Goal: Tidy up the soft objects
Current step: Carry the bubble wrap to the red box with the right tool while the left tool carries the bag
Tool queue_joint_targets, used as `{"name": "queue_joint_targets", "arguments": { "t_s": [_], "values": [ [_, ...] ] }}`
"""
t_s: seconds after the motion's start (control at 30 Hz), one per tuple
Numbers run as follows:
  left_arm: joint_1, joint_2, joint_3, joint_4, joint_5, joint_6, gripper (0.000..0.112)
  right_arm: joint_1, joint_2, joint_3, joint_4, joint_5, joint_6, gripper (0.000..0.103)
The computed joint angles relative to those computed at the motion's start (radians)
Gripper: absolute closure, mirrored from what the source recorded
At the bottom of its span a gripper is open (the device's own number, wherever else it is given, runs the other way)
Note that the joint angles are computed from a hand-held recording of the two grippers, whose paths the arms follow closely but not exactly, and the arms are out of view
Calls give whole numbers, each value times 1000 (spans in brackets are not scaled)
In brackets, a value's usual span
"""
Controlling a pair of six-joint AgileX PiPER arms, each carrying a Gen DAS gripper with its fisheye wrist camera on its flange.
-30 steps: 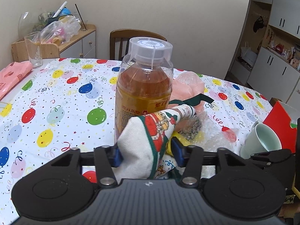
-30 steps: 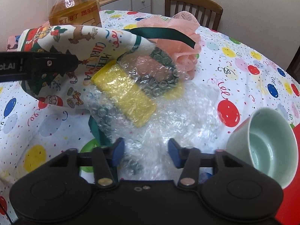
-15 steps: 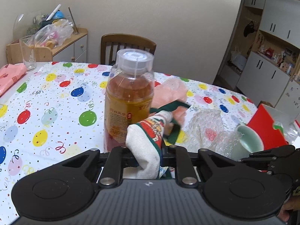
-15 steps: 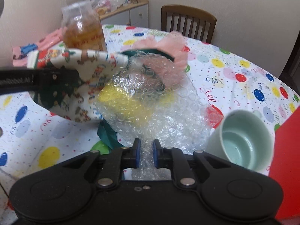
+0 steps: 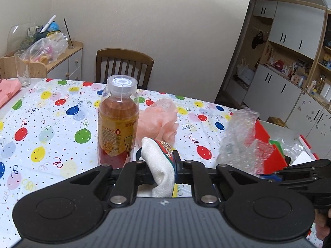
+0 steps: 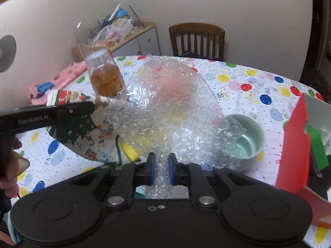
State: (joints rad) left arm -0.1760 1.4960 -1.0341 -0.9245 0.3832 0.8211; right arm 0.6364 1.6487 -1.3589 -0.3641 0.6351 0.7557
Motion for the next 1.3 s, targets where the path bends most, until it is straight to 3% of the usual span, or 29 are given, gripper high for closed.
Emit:
{"name": "queue_joint_targets", "arguments": {
  "t_s": [0.3, 0.7, 1.0, 1.3],
  "values": [
    [-47, -108, 20, 91, 14, -125, 98, 11, -180, 150, -38, 21, 76, 92],
    [-294, -147, -61, 517, -36, -599, 98, -70, -441, 327, -7, 61, 6, 92],
    [-509, -65, -208, 967, -28, -1084, 98, -313, -611, 392, 208, 109, -307, 91],
    [-672, 75, -440, 1233, 12, -1334, 98, -688, -690, 436, 547, 145, -790, 91]
  ]
}}
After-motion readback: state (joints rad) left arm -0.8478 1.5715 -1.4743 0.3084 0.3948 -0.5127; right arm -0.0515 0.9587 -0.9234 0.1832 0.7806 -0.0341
